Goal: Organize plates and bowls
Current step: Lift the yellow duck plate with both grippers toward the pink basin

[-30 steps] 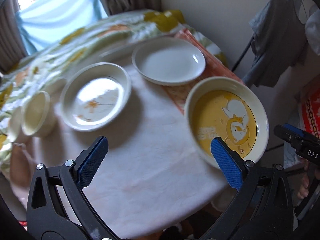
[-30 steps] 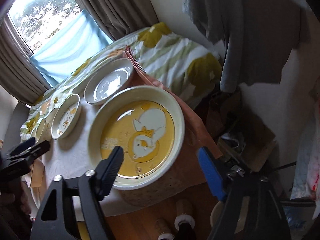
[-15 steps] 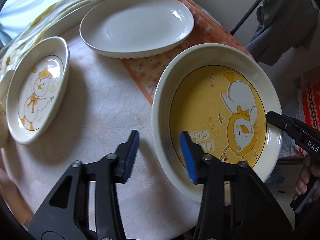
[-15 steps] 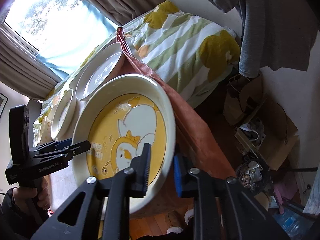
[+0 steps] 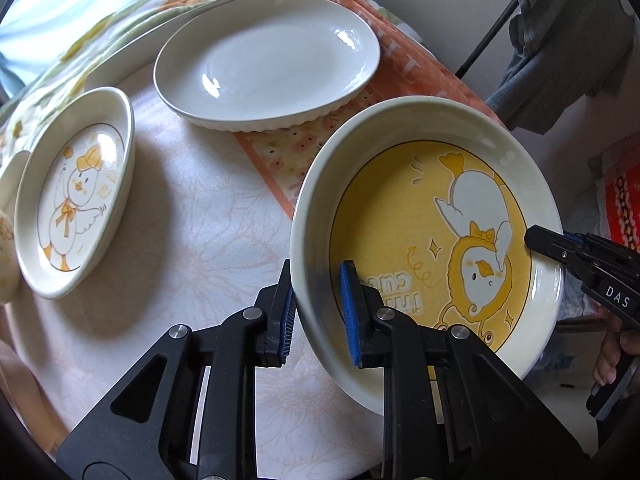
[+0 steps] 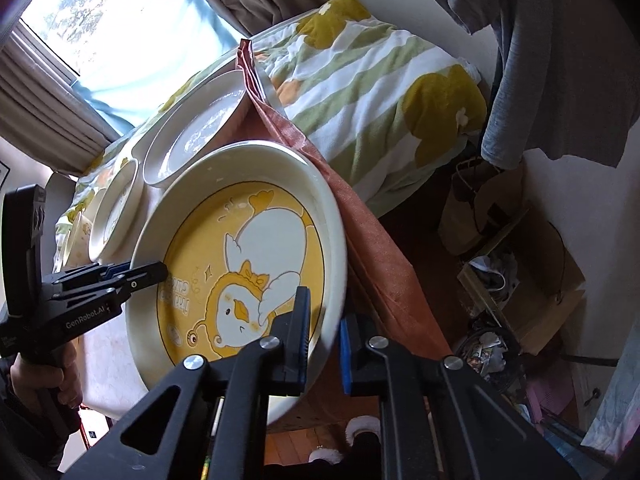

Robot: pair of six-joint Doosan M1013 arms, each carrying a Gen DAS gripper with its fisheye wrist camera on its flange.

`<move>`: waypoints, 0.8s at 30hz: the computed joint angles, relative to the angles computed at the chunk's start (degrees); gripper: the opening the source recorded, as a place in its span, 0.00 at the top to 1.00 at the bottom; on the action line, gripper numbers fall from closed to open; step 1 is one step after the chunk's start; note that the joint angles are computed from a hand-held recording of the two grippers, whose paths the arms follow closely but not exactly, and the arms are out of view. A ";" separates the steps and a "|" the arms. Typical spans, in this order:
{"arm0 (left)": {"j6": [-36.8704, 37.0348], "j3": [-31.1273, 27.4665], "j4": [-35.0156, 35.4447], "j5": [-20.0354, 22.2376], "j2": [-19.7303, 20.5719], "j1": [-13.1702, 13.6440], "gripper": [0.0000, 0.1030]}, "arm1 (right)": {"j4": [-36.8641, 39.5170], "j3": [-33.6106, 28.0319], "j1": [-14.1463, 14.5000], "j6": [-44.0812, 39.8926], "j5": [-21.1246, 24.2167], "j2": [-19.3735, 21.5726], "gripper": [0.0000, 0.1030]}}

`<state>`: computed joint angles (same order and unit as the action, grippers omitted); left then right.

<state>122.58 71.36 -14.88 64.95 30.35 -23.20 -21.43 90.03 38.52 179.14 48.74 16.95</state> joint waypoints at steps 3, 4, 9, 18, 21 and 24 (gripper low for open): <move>0.28 0.47 -0.31 -1.40 -0.70 0.08 0.82 | -0.42 -0.63 0.15 -1.41 1.13 0.18 0.88; 0.14 0.40 -0.64 -1.60 -0.80 0.09 0.82 | -0.59 -0.75 0.18 -1.32 1.28 0.19 0.88; -0.04 0.25 -1.78 -2.13 -1.93 0.93 0.82 | -1.40 -1.52 0.38 -2.00 1.44 -0.03 0.88; -4.66 2.48 -2.80 -5.49 -6.47 4.90 0.82 | -1.63 -8.42 0.82 -13.44 3.21 1.59 0.88; -8.23 4.33 -1.73 -7.48 -8.37 6.89 0.82 | 1.50 -12.00 0.71 -20.53 2.65 3.33 0.88; -11.84 5.96 0.01 -9.11 -9.74 8.92 0.82 | 5.85 -15.48 0.47 -28.29 1.59 5.61 0.87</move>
